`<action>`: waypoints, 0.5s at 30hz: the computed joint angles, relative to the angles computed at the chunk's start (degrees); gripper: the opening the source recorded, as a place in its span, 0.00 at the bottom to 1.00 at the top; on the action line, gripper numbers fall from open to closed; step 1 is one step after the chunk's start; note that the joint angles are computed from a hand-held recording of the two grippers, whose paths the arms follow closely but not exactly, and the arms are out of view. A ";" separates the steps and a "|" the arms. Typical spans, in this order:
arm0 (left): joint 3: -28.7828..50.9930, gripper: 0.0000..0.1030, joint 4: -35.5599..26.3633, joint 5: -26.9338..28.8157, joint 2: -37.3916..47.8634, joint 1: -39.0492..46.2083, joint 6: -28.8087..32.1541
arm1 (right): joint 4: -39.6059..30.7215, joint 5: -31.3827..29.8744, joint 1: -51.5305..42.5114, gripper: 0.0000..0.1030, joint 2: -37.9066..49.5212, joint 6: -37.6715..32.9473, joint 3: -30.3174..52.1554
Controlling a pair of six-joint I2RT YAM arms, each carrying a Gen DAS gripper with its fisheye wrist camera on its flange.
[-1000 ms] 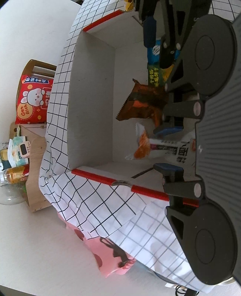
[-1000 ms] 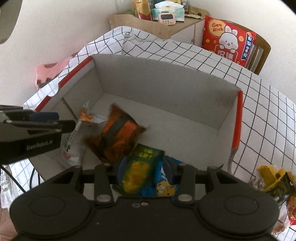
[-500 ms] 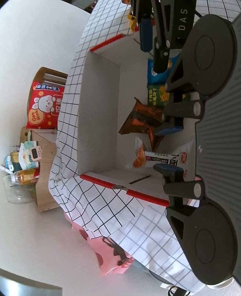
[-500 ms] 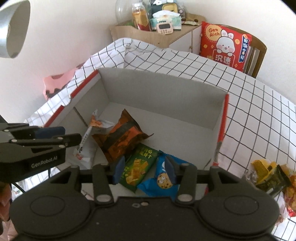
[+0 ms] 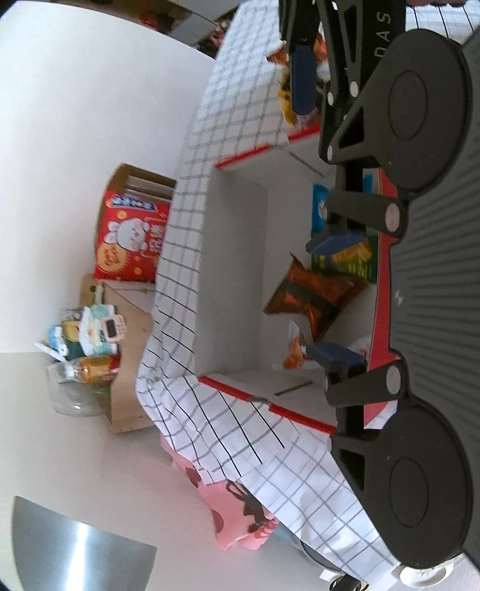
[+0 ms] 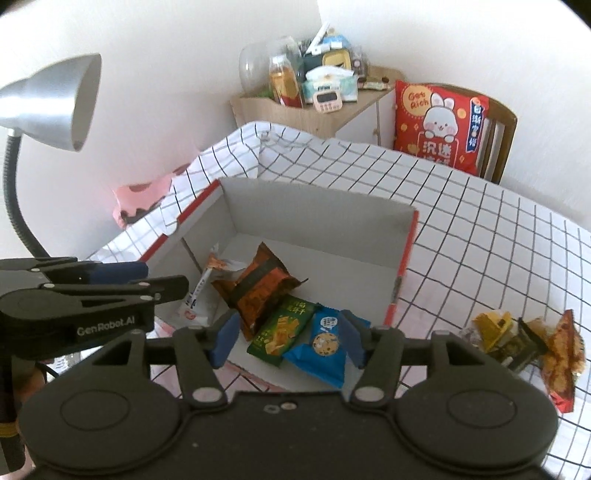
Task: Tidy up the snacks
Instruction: 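Move both tools back from the box toward the remaining snacks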
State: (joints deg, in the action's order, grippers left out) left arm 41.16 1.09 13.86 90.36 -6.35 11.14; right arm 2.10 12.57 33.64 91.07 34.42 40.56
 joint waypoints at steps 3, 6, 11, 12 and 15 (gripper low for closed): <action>-2.14 0.50 -0.02 -0.01 -3.72 -1.39 -0.99 | -0.29 0.82 0.41 0.61 -4.80 0.89 -3.13; -4.23 0.50 -0.01 -0.11 -7.43 -3.21 -1.96 | -1.16 1.91 0.85 0.62 -10.18 1.41 -6.31; -6.84 0.58 -0.58 0.22 -12.54 -6.94 -4.28 | -3.18 3.96 1.97 0.72 -19.84 2.11 -11.56; -7.15 0.58 -0.85 0.09 -13.25 -7.97 -4.66 | -3.59 3.69 1.89 0.74 -22.02 2.34 -12.81; -8.45 0.58 -1.11 -1.05 -15.49 -11.56 -6.28 | -5.90 5.31 2.59 0.76 -27.63 2.40 -15.65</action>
State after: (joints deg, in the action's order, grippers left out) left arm 32.71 -0.01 12.81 74.87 -17.90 4.86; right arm -3.81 17.88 36.23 63.44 36.82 24.91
